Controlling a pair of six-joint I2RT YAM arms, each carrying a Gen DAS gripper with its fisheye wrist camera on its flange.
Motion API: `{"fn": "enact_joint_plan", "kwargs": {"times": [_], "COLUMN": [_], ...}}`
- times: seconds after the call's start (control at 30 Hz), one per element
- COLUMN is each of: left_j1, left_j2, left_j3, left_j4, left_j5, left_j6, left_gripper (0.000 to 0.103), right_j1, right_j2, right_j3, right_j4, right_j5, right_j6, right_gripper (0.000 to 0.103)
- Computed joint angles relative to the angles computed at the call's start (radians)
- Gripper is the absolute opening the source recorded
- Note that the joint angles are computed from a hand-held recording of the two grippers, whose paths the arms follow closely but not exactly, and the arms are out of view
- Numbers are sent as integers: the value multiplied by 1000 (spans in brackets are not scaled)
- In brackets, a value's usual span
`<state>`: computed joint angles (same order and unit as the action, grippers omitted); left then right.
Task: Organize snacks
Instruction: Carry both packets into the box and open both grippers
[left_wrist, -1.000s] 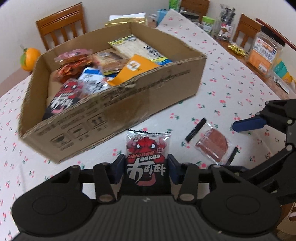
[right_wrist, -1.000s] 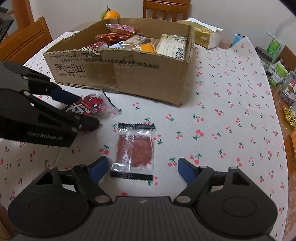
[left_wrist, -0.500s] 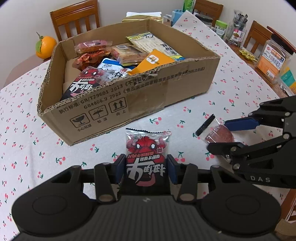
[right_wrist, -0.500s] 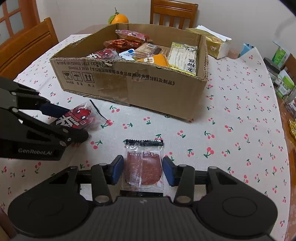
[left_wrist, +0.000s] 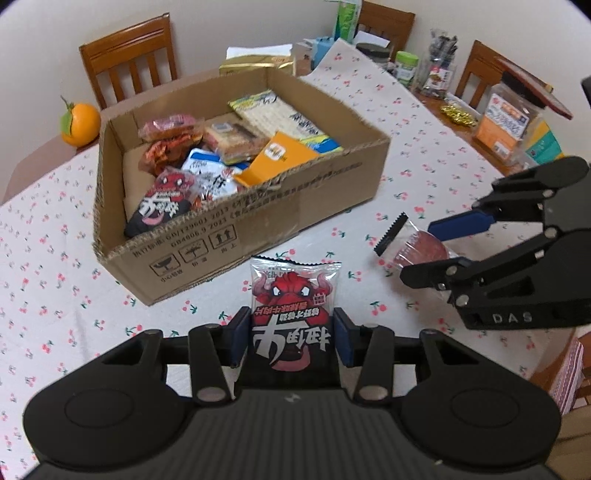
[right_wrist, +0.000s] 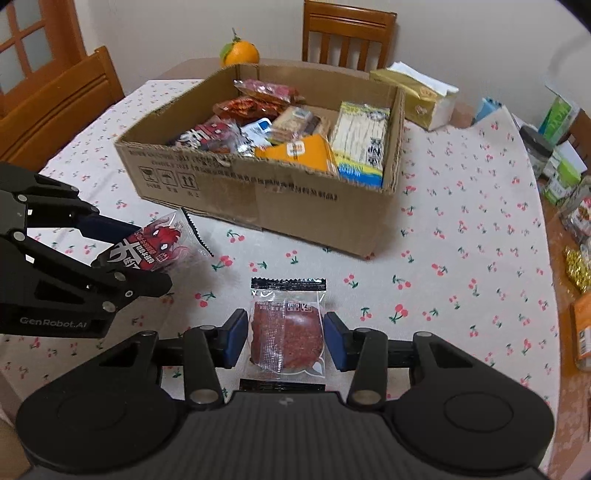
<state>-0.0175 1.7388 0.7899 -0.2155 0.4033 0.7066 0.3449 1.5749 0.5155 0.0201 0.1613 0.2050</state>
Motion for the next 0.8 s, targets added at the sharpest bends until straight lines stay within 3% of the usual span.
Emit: {"fn": "enact_joint_plan", "kwargs": {"times": [0.13,0.27,0.4,0.53,0.57,0.6,0.63,0.67,0.73,0.8], "left_j1": [20,18,-15,-60,-66,-73,-86,-91,-88,-64], "left_j2": [-66,-95,-43,48,70,89,93,87,68,55], "left_j3": [38,106,211,299,318,333,319,288,239,221], "left_j4": [-110,-145,-102,10,22,30,73,129,183,163], "left_j5": [44,77,77,44,44,24,-10,-29,-35,-3], "left_j6": [29,6,-64,-181,-196,-207,-223,-230,-239,-229], "left_gripper": [45,45,45,46,53,66,74,88,91,91], "right_j1": [-9,-17,-24,-35,-36,-38,-40,-42,-44,-51], "right_j2": [-85,-150,-190,-205,-204,-203,-201,-198,-196,-196], "right_j3": [13,28,40,52,55,56,58,60,62,70], "right_j4": [-84,-135,-153,-156,-158,-158,-158,-159,-160,-167], "right_j5": [-25,-46,-39,-38,-35,-35,-35,-35,-32,-35], "right_j6": [-33,-68,-93,-97,-97,-98,-97,-96,-97,-102], "right_gripper": [50,50,50,50,50,50,50,50,50,50]}}
